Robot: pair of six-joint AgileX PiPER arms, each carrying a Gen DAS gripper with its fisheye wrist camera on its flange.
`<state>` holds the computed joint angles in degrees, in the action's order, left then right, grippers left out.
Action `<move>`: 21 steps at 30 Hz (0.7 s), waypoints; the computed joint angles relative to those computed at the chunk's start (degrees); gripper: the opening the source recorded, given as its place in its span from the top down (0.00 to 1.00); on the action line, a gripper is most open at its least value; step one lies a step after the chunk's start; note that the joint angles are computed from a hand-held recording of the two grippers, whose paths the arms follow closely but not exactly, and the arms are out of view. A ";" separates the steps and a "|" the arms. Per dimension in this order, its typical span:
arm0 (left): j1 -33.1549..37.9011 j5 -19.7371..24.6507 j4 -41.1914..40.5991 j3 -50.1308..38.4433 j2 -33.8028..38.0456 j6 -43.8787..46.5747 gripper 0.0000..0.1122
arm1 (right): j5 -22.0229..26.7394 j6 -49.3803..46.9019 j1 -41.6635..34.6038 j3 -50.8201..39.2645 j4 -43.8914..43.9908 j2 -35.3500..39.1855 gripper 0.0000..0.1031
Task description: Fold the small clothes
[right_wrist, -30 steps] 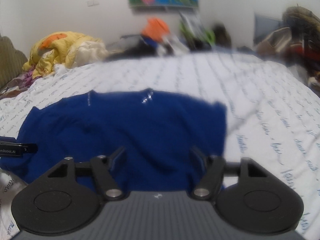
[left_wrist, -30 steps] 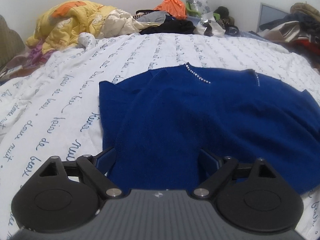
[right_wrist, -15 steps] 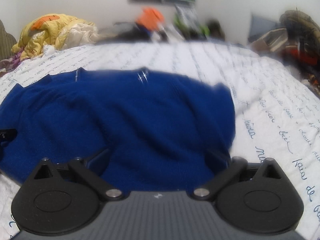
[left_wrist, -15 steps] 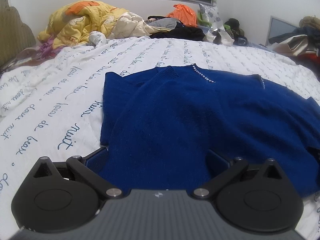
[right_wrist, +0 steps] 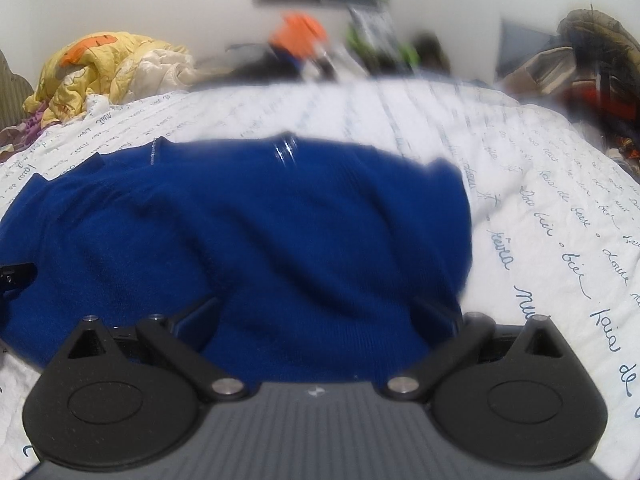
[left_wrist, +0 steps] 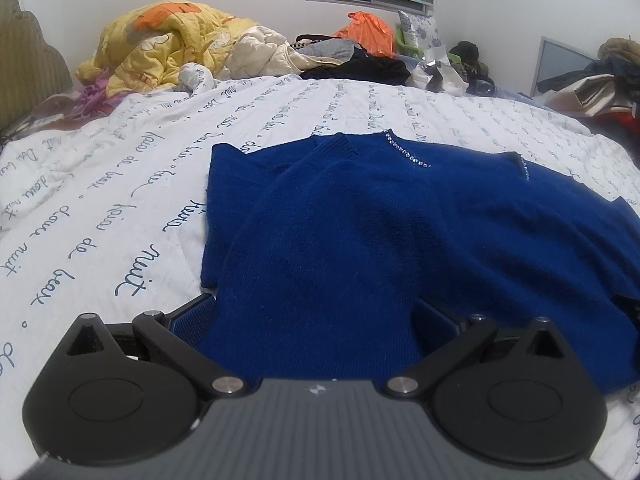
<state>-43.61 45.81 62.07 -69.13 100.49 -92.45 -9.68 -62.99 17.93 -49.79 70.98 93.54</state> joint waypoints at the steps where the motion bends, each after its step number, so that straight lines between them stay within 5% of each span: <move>1: -0.02 0.02 0.07 0.01 -0.01 -0.09 0.08 | 0.04 0.01 -0.03 -0.01 0.00 -0.01 0.00; 21: -0.10 -0.05 0.30 0.30 -0.10 -0.47 0.08 | 0.14 0.60 -0.12 -0.05 -0.58 0.09 0.00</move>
<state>-43.71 45.76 62.37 -68.82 100.38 -92.92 -9.54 -62.38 17.81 -49.84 70.40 93.63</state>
